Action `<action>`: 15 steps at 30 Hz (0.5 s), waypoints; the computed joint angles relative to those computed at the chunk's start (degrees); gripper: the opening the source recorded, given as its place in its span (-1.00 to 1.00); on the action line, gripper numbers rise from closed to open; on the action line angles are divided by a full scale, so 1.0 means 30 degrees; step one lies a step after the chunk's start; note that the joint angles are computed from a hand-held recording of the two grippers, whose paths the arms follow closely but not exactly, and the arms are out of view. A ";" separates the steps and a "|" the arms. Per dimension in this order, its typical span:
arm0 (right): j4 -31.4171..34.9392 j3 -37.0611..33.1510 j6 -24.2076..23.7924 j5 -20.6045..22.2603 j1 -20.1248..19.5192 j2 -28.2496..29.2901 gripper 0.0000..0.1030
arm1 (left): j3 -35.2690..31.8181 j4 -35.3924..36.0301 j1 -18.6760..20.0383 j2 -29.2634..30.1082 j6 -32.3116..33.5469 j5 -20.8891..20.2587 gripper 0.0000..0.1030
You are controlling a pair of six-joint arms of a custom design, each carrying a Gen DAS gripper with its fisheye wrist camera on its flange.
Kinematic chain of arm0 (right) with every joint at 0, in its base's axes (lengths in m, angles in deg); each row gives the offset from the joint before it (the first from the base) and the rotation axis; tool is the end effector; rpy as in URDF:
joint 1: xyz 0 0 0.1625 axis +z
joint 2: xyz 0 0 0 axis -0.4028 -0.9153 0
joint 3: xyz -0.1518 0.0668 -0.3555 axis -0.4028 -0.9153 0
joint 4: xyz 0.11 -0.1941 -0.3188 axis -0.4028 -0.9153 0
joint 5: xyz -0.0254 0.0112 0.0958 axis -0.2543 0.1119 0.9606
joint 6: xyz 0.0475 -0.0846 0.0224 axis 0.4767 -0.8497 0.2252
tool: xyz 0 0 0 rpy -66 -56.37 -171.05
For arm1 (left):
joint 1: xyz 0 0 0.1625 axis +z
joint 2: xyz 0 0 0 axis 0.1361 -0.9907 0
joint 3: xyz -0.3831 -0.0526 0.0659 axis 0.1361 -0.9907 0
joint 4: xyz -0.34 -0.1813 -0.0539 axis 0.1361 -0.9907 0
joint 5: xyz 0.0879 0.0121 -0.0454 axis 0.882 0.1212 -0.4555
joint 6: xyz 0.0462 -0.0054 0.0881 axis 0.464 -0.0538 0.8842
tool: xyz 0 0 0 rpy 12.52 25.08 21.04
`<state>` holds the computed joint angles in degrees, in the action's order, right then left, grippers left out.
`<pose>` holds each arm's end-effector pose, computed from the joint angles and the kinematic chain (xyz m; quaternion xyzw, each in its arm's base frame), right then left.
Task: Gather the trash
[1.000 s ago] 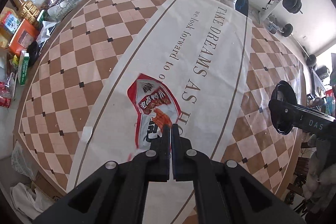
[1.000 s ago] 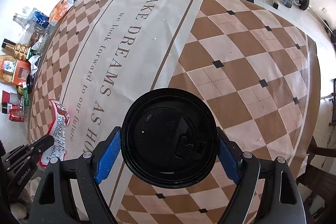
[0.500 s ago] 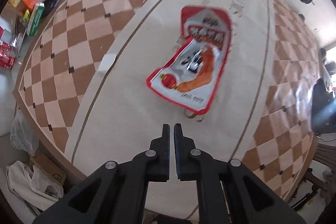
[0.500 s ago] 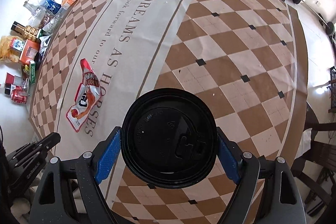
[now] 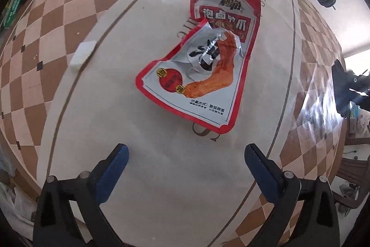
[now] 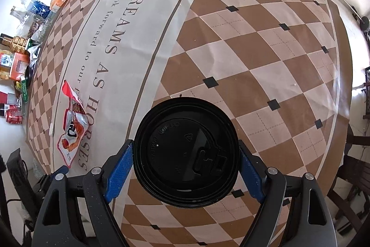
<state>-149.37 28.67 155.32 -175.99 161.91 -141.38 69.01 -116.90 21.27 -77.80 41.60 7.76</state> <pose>0.4353 -0.2813 0.3839 -0.2588 -0.9060 0.1716 0.2876 -0.2965 -0.3460 0.4250 0.2338 0.9359 0.0625 0.2559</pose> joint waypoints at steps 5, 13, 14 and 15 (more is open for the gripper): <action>-0.0449 -0.0153 -0.0931 -0.0202 -0.0507 -0.0138 0.66 | -0.1602 -0.0844 -0.0450 0.0493 0.0219 0.1828 0.97; -0.1087 0.0147 -0.1730 -0.0379 -0.1993 -0.0288 0.66 | -0.4584 -0.1321 0.0872 0.6072 0.3253 -0.0153 0.97; -0.1136 0.0213 -0.1787 -0.0357 -0.2182 -0.0335 0.66 | -0.4653 -0.1107 0.0820 0.6525 0.3441 -0.0221 0.97; -0.1144 0.0241 -0.1842 -0.0357 -0.2358 -0.0366 0.66 | -0.4664 -0.0815 0.0802 0.6907 0.3609 -0.0188 0.97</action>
<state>-152.80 29.40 149.79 -177.06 154.84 -142.47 55.01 -119.34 23.68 -57.08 52.42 7.20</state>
